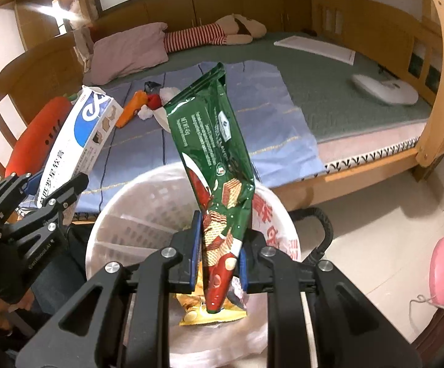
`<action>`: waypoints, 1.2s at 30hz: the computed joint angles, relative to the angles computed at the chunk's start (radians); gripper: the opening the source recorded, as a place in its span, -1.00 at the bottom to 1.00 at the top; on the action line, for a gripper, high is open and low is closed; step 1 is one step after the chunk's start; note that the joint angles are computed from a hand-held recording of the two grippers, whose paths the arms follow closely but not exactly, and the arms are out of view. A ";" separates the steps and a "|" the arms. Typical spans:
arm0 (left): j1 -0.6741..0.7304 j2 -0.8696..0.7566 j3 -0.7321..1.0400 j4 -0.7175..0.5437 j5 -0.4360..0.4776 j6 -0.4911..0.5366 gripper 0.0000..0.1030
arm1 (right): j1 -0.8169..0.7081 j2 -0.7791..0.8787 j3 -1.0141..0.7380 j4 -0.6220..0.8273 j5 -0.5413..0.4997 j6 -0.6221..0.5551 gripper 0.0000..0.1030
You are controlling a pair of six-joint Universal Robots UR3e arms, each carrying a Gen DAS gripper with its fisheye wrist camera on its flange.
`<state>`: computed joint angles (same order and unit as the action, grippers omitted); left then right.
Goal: Collect trash
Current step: 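Carry the ointment box and green wafer bag over the bin and open both tools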
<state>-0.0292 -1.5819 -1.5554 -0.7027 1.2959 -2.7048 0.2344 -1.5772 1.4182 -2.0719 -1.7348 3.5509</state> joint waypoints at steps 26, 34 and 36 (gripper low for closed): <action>-0.006 -0.058 0.086 -0.365 -0.185 0.198 0.70 | -0.101 -0.204 0.216 -0.088 -0.017 0.182 0.22; 0.067 -0.181 0.195 -0.325 -0.190 0.089 0.85 | -0.131 -0.136 0.157 -0.040 0.004 0.185 0.33; 0.085 -0.257 0.264 -0.235 -0.109 0.005 0.85 | -0.135 -0.090 0.109 -0.014 0.020 0.175 0.33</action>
